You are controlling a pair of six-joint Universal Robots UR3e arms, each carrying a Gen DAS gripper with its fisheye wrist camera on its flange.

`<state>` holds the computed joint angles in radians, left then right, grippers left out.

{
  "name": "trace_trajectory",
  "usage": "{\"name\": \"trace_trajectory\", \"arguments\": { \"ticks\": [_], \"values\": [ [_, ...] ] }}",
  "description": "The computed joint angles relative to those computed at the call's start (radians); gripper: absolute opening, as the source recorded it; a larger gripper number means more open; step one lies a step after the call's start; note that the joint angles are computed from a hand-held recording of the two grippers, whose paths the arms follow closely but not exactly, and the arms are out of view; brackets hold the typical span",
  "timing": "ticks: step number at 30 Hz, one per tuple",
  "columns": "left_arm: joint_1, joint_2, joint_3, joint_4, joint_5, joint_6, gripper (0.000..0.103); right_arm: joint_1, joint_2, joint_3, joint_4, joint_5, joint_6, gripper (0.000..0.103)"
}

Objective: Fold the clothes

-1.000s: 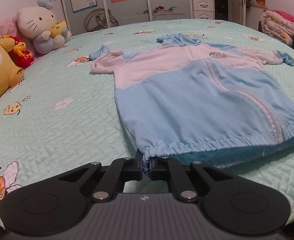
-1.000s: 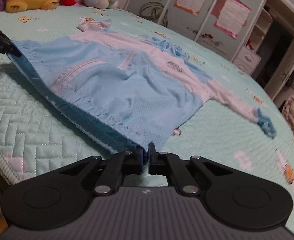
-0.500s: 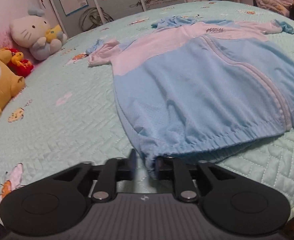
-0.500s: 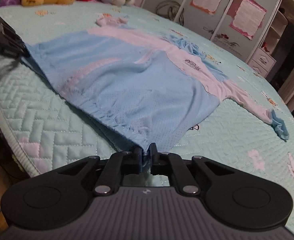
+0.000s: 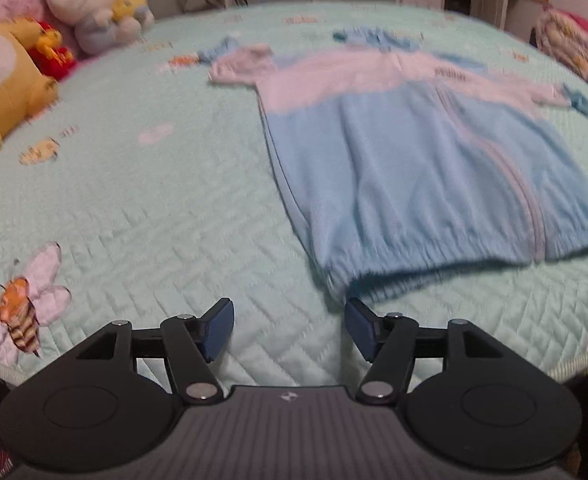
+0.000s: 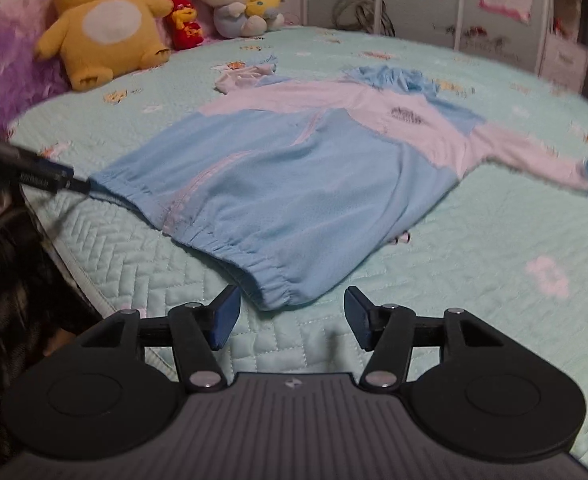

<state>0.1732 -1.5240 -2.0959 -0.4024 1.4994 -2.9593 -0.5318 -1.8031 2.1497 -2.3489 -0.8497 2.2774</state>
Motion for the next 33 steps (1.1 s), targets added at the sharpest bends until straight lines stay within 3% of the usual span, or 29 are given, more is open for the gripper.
{"name": "trace_trajectory", "arguments": {
  "ticks": [5, 8, 10, 11, 13, 17, 21, 24, 26, 27, 29, 33],
  "values": [
    [0.079, 0.076, -0.004, -0.107, -0.133, 0.013, 0.06, -0.073, 0.068, -0.033, 0.058, 0.103, 0.108, 0.058],
    [0.215, 0.169, -0.033, -0.168, -0.372, -0.016, 0.051, -0.133, 0.118, -0.043, 0.06, 0.194, 0.217, 0.058],
    [0.3, 0.188, -0.028, -0.195, -0.557, -0.05, 0.051, -0.158, 0.175, -0.046, 0.003, 0.236, 0.325, 0.058],
    [0.305, 0.158, -0.004, -0.174, -0.596, -0.074, 0.051, -0.165, 0.21, -0.052, -0.038, 0.248, 0.389, 0.058],
    [0.24, 0.04, 0.088, -0.081, -0.54, -0.136, 0.053, -0.166, 0.294, -0.073, -0.133, 0.257, 0.52, 0.058],
    [0.102, -0.279, 0.394, -0.026, -0.282, -0.252, 0.055, -0.131, 0.468, -0.133, -0.4, 0.229, 0.773, 0.058],
    [0.059, -0.583, 0.755, -0.114, -0.184, -0.344, 0.057, -0.067, 0.66, -0.306, -0.538, 0.175, 0.96, 0.058],
    [0.021, -0.774, 1.025, -0.225, -0.128, -0.336, 0.057, -0.015, 0.798, -0.469, -0.58, 0.126, 1.069, 0.058],
    [0.02, -0.826, 1.069, -0.207, -0.124, -0.332, 0.054, 0.021, 0.878, -0.572, -0.608, 0.092, 1.125, 0.058],
    [0.02, -0.834, 1.066, -0.176, -0.115, -0.309, 0.05, 0.039, 0.91, -0.616, -0.621, 0.074, 1.146, 0.058],
    [0.018, -0.843, 1.066, -0.156, -0.091, -0.235, 0.008, 0.061, 0.962, -0.687, -0.634, 0.052, 1.168, 0.057],
    [0.041, -0.838, 1.025, -0.106, -0.105, -0.172, 0.004, 0.093, 1.015, -0.763, -0.638, 0.008, 1.155, 0.05]
  ]
}}
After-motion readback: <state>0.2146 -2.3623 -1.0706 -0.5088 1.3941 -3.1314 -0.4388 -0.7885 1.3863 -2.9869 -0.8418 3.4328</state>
